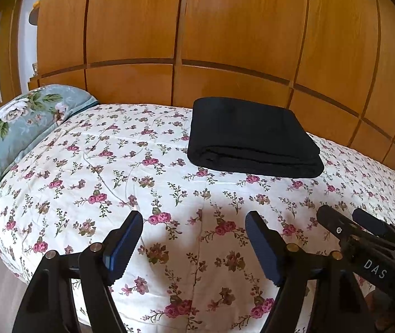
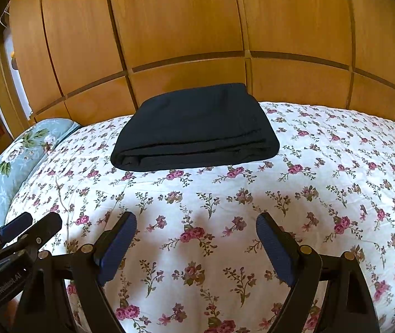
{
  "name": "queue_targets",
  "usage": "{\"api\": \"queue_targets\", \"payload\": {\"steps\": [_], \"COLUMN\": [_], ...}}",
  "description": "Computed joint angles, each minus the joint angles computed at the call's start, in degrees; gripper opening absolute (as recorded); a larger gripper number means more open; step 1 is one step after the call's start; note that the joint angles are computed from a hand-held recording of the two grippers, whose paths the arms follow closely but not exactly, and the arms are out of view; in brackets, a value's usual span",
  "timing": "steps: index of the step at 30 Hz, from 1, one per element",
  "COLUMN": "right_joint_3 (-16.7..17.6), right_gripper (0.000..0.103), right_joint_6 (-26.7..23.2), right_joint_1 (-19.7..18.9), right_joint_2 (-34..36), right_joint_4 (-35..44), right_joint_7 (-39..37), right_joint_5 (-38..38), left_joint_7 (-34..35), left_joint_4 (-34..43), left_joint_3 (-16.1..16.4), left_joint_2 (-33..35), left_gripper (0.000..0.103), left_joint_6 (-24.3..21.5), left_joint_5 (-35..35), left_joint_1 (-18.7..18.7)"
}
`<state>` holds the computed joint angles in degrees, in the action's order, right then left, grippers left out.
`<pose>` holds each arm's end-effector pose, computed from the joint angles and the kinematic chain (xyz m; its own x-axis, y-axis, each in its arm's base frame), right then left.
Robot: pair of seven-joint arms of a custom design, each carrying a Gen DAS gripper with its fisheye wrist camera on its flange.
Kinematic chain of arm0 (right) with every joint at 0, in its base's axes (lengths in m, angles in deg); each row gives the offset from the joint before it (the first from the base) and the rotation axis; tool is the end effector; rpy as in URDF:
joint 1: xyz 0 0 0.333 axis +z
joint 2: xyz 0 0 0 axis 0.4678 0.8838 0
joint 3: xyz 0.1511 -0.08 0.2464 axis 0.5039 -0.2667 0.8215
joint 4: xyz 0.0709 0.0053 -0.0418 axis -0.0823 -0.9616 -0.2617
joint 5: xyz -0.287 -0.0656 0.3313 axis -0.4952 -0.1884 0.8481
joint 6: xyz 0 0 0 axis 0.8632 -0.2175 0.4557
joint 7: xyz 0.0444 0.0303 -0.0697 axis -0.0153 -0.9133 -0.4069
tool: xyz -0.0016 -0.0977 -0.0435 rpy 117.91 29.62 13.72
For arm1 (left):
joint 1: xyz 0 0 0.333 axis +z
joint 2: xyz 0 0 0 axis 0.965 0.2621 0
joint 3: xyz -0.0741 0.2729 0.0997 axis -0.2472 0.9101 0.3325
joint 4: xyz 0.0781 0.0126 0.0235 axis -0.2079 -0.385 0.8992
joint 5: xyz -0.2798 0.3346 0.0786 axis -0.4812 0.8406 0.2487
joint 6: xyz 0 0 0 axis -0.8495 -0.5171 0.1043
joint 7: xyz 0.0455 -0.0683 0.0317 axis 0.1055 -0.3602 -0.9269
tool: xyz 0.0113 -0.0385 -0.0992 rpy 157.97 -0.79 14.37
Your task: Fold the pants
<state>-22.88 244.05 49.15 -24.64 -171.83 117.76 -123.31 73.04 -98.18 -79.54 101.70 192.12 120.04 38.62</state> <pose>0.5998 0.3203 0.4261 0.0633 -0.9839 -0.1673 -0.7215 0.0707 -0.6888 0.5835 -0.5184 0.3835 0.1389 -0.9847 0.1053 -0.6498 -0.1709 -0.7406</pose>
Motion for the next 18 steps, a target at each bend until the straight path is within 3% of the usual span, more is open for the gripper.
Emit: {"api": "queue_targets", "payload": {"steps": [18], "right_joint_3": [0.2], "right_gripper": [0.088], "right_joint_6": [0.0], "right_joint_1": [-0.1], "right_joint_2": [0.2], "right_joint_4": [-0.1], "right_joint_7": [-1.1], "right_joint_5": [1.6], "left_joint_7": [1.3], "left_joint_4": [0.1], "left_joint_3": [-0.2], "left_joint_2": [0.3], "left_gripper": [0.077], "left_joint_6": [0.5], "left_joint_5": [-1.2], "left_joint_1": [0.3]}}
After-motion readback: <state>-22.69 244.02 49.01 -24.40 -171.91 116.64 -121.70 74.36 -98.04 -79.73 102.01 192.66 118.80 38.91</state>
